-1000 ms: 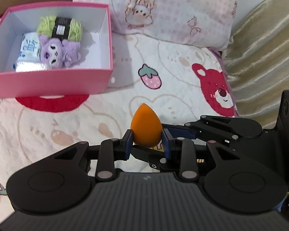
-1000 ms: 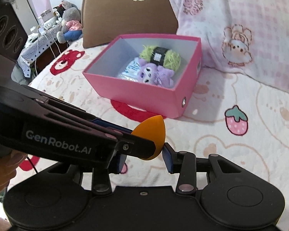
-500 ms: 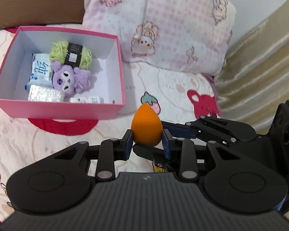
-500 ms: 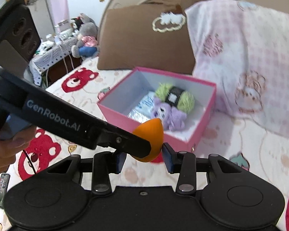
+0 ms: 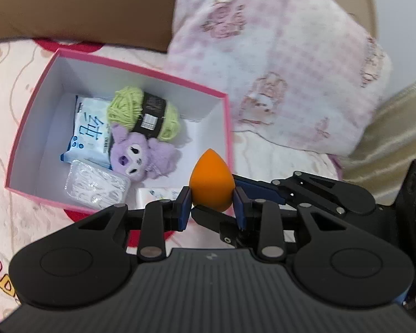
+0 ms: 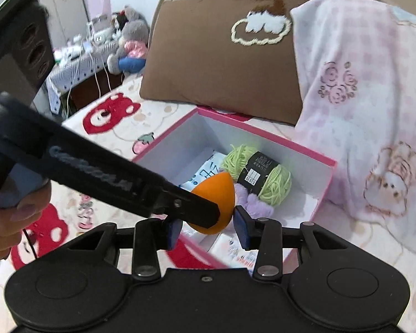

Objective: Organize objects
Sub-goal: 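Lift the sponge with the left tool and carry it over the pink box, then lower the sponge into the pink box and open the left tool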

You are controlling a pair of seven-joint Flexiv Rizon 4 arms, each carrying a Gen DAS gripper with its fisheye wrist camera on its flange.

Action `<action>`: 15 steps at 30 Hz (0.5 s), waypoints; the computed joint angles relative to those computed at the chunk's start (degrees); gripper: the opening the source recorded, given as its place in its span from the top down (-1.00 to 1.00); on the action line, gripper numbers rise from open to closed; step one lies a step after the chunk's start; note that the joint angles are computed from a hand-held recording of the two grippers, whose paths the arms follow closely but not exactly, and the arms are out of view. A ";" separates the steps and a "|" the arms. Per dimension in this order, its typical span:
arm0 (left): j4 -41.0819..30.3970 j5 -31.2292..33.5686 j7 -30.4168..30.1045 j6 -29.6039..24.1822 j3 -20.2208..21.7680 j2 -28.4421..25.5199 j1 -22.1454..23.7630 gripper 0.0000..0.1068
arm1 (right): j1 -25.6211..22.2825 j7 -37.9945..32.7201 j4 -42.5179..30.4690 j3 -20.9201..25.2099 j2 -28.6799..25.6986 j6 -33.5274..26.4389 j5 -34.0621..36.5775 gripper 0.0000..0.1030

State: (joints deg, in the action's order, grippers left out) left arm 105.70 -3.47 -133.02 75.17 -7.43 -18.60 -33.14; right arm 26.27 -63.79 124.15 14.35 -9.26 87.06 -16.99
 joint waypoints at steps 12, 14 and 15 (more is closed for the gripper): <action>-2.04 -3.98 3.44 0.97 -1.03 -8.28 2.43 0.44 | -1.39 -8.21 -7.50 1.34 -9.04 -7.37 4.18 0.14; -1.27 -6.96 5.33 1.93 -3.46 -9.18 4.42 0.44 | -3.13 -10.68 -9.04 3.29 -9.95 -9.41 6.86 0.11; -1.12 -7.92 5.89 2.24 -3.90 -9.49 4.80 0.44 | -2.95 -10.81 -9.16 2.98 -10.03 -9.74 7.11 0.08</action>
